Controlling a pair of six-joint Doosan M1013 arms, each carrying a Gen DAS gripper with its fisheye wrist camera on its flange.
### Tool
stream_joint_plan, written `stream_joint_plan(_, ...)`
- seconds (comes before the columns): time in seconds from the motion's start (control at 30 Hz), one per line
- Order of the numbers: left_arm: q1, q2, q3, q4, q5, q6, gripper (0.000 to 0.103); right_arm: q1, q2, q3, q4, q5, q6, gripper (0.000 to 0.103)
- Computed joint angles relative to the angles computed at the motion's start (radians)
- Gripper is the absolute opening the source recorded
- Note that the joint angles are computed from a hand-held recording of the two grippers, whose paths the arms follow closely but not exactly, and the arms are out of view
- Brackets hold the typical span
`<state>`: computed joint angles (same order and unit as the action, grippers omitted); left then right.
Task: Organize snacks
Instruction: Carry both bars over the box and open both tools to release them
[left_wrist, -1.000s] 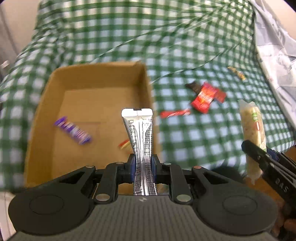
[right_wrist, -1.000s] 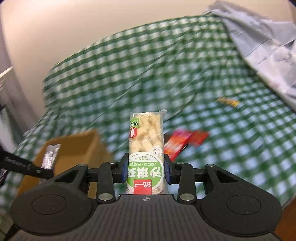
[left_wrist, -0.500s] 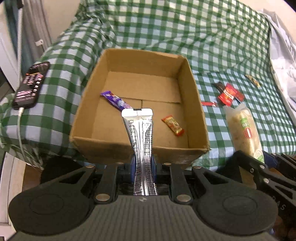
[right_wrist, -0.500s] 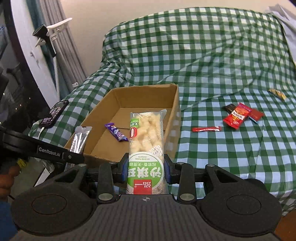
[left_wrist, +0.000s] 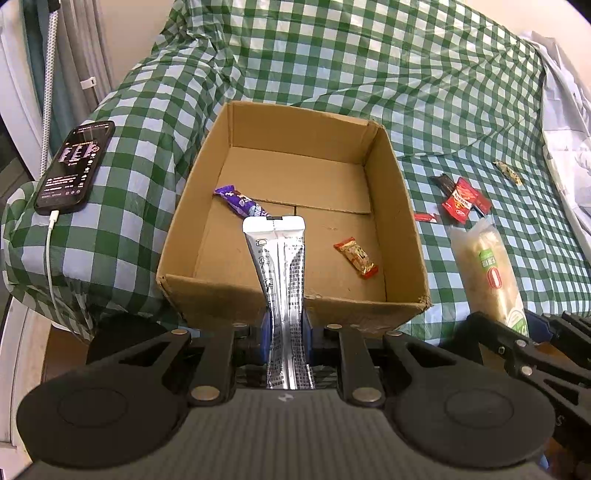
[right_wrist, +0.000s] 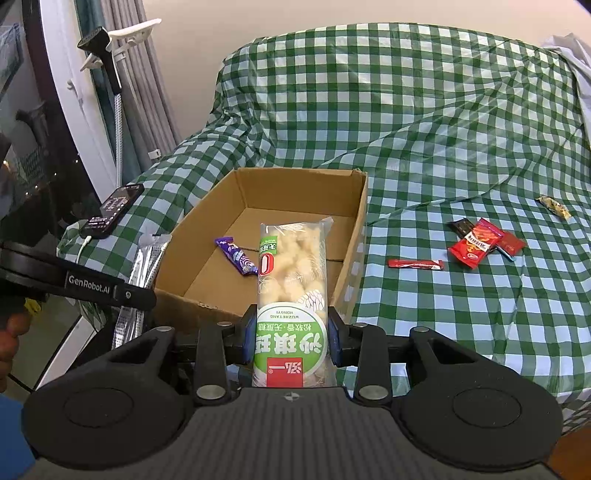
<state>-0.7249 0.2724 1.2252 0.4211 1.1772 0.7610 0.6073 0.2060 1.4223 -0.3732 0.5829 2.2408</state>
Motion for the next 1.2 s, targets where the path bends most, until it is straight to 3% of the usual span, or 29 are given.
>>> stream_joint_plan(0.33, 0.045, 0.031, -0.047, -0.011, -0.004, 0.013, 0.019, -0.017, 0.044, -0.061, 0.054, 0.03, -0.066, 0.038)
stream_joint_plan(0.7, 0.105, 0.11, -0.162, -0.03, -0.016, 0.053, 0.019, -0.041, 0.15, -0.213, 0.133, 0.083, -0.152, 0.038)
stream_joint_plan(1.2, 0.169, 0.264, -0.323, -0.072, 0.088, 0.169, 0.019, -0.07, 0.295, -0.386, 0.239, 0.169, -0.254, 0.038)
